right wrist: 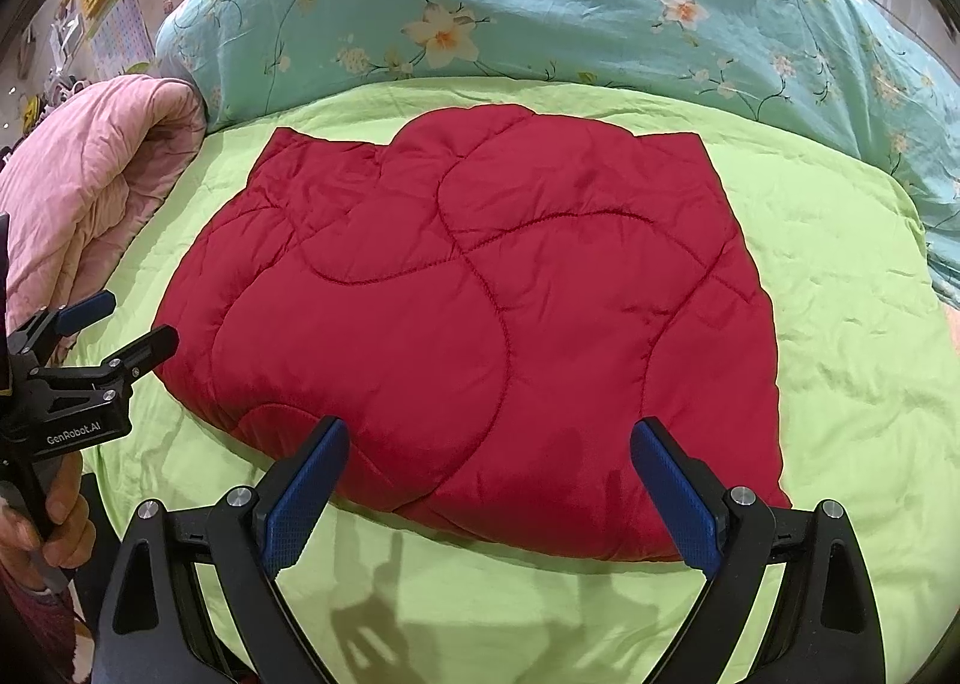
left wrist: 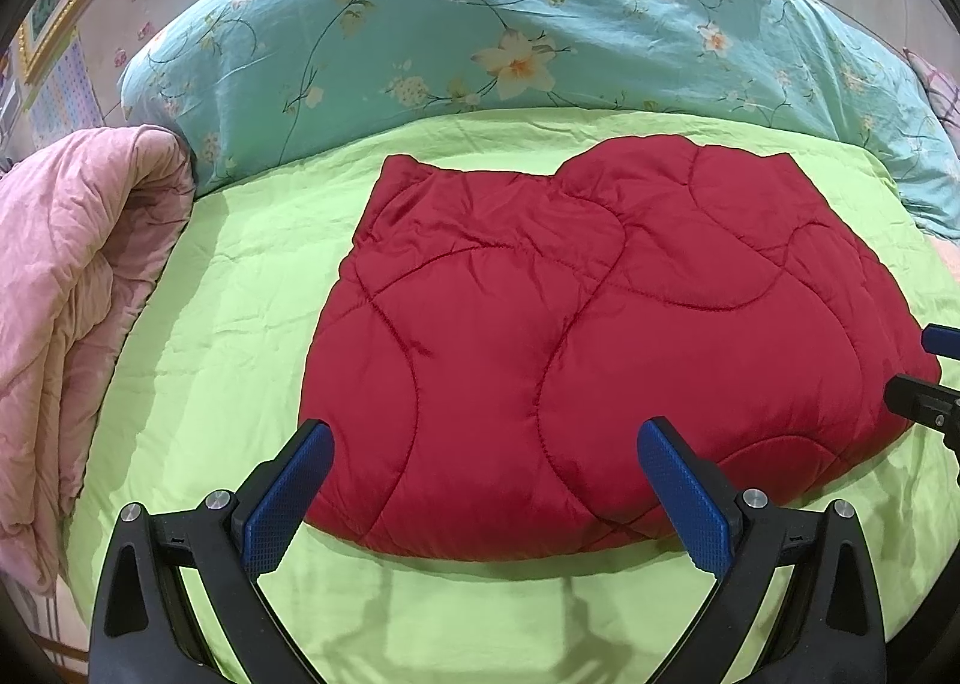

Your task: Fold large clothes

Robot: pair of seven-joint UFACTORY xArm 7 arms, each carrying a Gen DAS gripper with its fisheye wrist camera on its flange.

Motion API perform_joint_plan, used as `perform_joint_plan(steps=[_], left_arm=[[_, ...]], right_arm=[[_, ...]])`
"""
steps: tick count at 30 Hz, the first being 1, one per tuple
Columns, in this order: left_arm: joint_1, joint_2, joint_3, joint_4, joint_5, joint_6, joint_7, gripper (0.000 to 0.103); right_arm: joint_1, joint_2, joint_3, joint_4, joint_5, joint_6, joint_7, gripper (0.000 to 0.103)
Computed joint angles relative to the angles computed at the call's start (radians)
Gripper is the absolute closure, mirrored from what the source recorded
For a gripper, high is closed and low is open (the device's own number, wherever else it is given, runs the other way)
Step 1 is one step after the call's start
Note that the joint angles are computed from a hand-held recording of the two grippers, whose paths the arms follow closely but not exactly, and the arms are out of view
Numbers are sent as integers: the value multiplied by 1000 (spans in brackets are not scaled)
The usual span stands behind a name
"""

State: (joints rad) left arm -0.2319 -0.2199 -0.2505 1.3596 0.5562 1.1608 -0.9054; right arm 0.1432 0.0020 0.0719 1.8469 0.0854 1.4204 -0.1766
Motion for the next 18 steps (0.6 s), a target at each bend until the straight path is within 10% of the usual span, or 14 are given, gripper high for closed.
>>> perform_joint_plan(steps=[18], left_arm=[[1,-1,1,2,-1,-3,5,1]], right_arm=[[0,20,0,36,-5,11,-6,7]])
